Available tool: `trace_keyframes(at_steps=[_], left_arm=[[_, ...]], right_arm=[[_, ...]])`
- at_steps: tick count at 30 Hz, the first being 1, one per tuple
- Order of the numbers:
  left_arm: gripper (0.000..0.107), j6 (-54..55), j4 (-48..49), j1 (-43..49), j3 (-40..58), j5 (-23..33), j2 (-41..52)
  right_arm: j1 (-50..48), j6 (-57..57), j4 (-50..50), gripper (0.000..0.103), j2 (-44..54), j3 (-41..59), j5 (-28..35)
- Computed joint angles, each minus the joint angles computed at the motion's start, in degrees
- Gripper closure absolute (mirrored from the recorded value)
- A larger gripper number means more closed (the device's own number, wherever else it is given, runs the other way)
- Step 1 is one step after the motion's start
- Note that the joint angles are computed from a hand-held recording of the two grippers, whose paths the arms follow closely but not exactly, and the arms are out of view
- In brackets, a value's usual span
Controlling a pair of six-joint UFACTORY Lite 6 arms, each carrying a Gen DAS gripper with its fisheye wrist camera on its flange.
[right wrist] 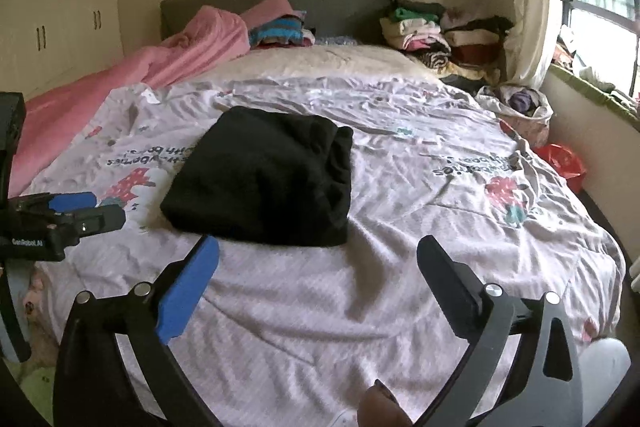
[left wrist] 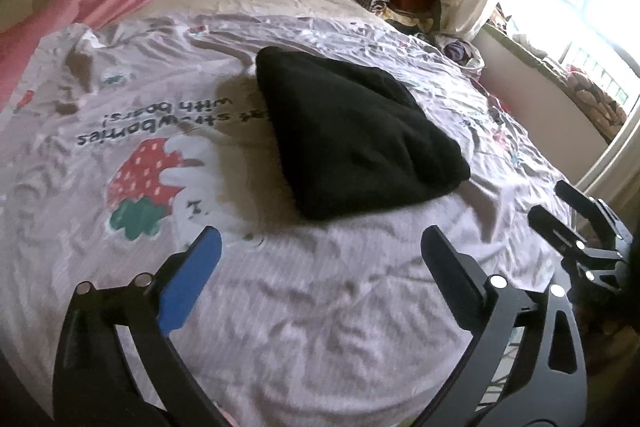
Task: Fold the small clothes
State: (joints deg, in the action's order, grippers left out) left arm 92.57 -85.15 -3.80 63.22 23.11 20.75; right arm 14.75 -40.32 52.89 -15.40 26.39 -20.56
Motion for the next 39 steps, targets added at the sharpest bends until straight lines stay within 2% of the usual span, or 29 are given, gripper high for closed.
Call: trace_keyframes(at_steps=[4, 9, 15, 18, 29, 39], left_arm=[[0.013, 9.7, -8.7, 0.6, -6.4, -1.4, -3.7], [0.013, 20.9, -19.0, 1.6, -11.7, -1.9, -5.5], [0.013, 27.2, -25.4, 2.4, -14.2, -1.6, -4.8], [0.013, 30.9, -28.8, 2.0, -15.0, -2.3, -5.0], [0.013, 39.3, -37.2, 1.4, -16.5, -1.8, -3.1], [0.013, 47.6, -46.0, 0.6, -17.4, -3.5, -3.2]], right_arm=[[4.8, 0.2, 3.6, 0.004, -2.5, -4.1, -4.0], [11.6, 3.8, 6.6, 0.004, -0.8, -7.6, -10.3], [16.7, 13.6, 4.8, 0.004, 3.9, -10.5, -15.8], [18.6, 15.1, 5.3, 0.004, 6.8, -10.5, -18.1], [16.3, 18.4, 2.8, 0.004, 12.1, -8.4, -18.6], [17.1, 17.9, 3.4, 0.004, 12.5, -8.0, -19.6]])
